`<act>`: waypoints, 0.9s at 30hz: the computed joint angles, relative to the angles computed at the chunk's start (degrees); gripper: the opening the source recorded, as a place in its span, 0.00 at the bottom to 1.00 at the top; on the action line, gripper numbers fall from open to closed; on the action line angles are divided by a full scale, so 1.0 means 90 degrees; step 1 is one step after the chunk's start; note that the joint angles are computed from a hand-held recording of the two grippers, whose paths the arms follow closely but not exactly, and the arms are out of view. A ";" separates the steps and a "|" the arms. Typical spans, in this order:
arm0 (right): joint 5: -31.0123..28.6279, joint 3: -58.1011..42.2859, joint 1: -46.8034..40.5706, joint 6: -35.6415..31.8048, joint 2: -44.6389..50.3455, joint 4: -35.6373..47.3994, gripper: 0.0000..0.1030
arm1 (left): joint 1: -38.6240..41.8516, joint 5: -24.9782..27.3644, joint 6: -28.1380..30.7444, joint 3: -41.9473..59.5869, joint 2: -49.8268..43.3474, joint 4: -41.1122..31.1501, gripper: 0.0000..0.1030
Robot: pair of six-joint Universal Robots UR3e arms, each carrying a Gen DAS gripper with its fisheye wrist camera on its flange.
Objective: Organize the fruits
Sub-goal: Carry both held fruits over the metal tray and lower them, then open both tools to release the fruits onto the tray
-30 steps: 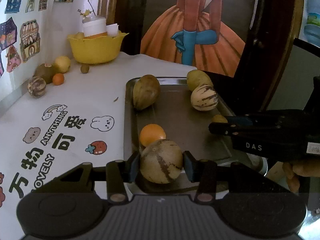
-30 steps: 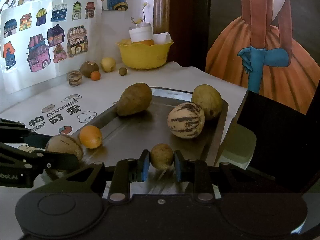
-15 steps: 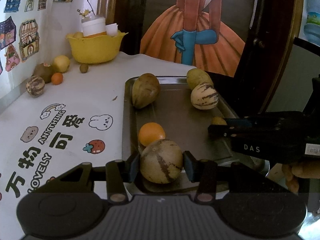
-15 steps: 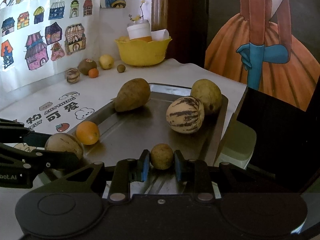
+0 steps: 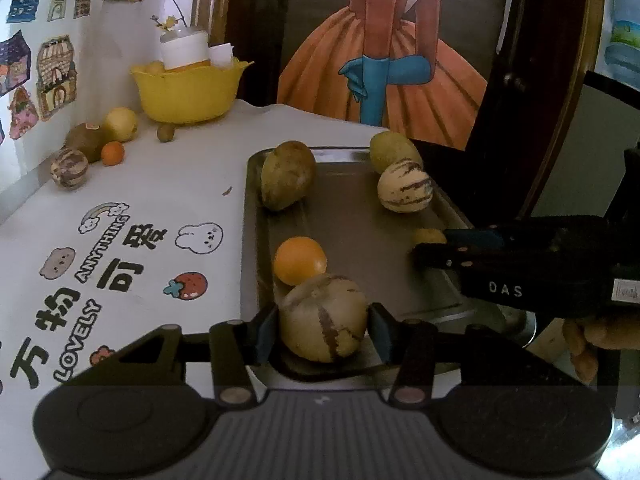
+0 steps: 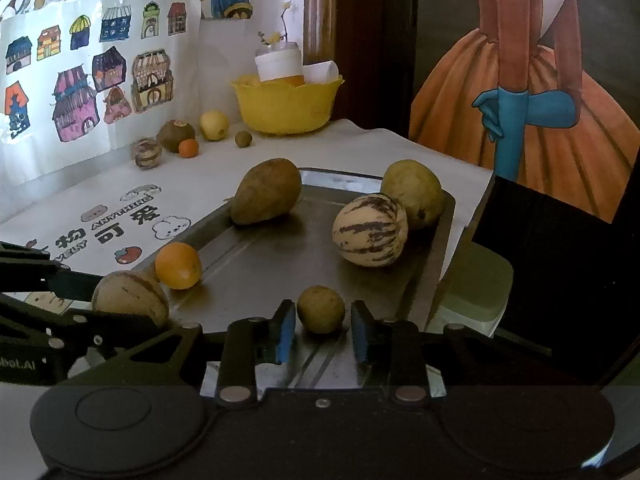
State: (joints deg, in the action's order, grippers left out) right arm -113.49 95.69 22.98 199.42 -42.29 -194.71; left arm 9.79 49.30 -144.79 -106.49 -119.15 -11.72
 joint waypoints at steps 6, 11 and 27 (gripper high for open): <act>-0.0119 0.0213 0.0118 0.0049 -0.0190 -0.0097 0.40 | 0.0137 -0.0037 0.0032 -0.0153 0.0193 0.0080 0.55; -0.0324 0.0376 0.0289 0.0112 -0.0408 -0.0071 0.48 | 0.0328 -0.0172 -0.0007 -0.0359 0.0428 0.0153 0.64; -0.1158 0.0430 0.1206 0.0941 -0.1000 0.0293 0.99 | 0.1370 -0.0593 -0.0154 -0.1174 0.1407 0.0142 0.99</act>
